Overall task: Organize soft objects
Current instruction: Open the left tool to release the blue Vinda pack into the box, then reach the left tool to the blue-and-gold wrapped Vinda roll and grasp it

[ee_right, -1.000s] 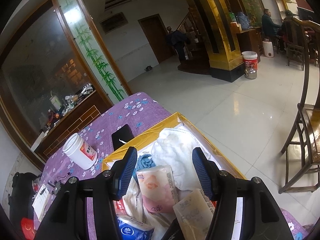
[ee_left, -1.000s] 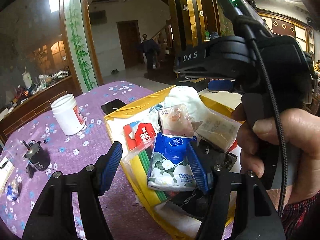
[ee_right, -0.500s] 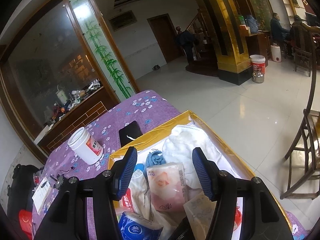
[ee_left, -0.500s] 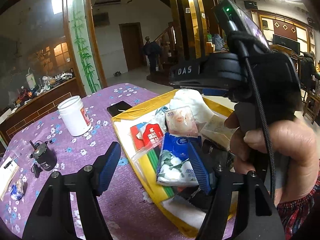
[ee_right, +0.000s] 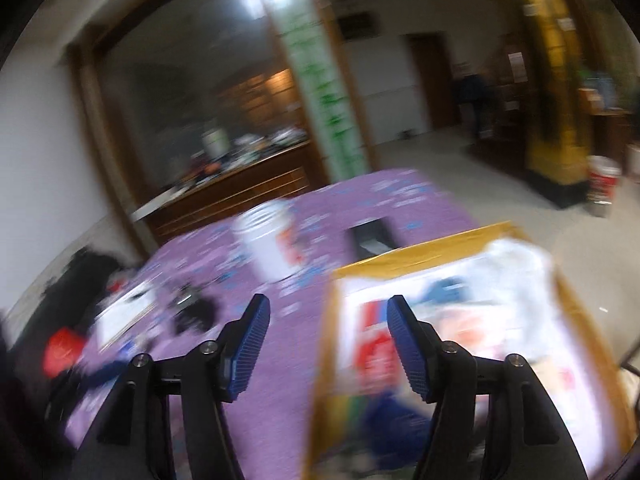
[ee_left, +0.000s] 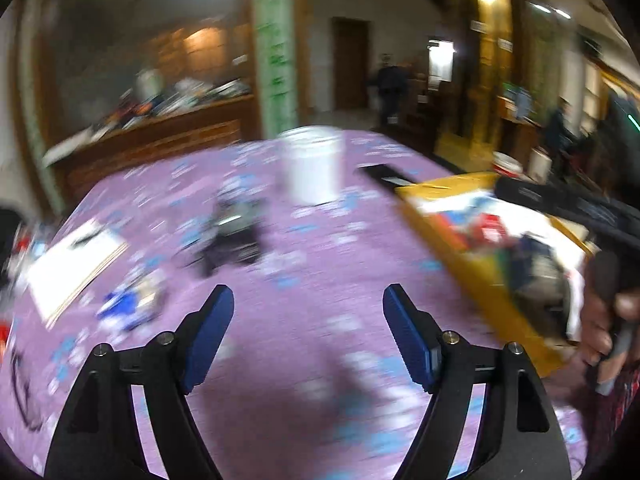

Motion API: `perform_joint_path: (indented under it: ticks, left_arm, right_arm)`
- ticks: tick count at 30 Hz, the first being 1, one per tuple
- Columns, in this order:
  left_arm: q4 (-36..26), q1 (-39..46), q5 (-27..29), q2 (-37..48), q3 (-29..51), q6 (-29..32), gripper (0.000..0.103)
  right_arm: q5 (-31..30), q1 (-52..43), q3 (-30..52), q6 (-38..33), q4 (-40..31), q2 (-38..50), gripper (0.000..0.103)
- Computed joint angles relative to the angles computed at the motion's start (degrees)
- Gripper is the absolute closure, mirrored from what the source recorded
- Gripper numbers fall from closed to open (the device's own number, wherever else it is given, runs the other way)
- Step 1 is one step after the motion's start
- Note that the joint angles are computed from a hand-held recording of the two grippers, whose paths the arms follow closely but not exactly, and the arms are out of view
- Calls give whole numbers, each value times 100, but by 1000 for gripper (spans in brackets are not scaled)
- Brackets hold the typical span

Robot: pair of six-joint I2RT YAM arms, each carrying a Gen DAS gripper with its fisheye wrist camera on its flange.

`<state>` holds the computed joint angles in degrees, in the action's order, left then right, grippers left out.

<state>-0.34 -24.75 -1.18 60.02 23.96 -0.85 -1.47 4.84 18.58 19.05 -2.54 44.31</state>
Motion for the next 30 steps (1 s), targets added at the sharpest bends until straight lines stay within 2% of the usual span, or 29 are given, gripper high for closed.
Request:
perform_joint_path:
  ticks: [3,5,9,11,13,17,20,23,24,25,26,28,30]
  left_arm:
    - [-66,1602,996,242,61,198,26]
    - [-186,2617,1606,777,418,282,26]
    - [-502,3634,2328,2178,1420,107,26]
    - [-621,3739,2332,2729,1820,-19,26]
    - [-729,3710,2319,3325,2240,-171,26]
    - [-689,3437,2260,3908,2554,-204,26]
    - [-367,3112,1789,4057,2522,-136,23]
    - [234,2848,1263,3958,2193,55,21]
    - [389,2805,1229,3955,2109,122,24]
    - [644,2734,1130,3914,1943,163,38]
    - [741,2719,1086,3869,1862,198,44]
    - [909,2735,1272,3758,1700,280,73]
    - [838,2725,1333,3646,1655,326,87]
  right_arm:
    - [-384,443,38,-144,256,400,38]
    - [-543,716,52,-239,421,633,38]
    - [-139,1387,89,-397,598,1000,38]
    - [179,1676,132,-403,668,1235,38]
    - [169,1707,179,-431,738,1439,38]
    - [214,1775,111,-301,787,1451,37]
    - [220,1736,91,-286,724,1392,37]
    - [242,1759,86,-295,679,1330,37]
    - [245,1767,82,-295,672,1318,37]
    - [241,1767,79,-292,655,1291,37]
    - [244,1772,70,-287,666,1284,37]
    - [256,1796,65,-273,676,1290,37]
    - [233,1802,55,-259,704,1319,38]
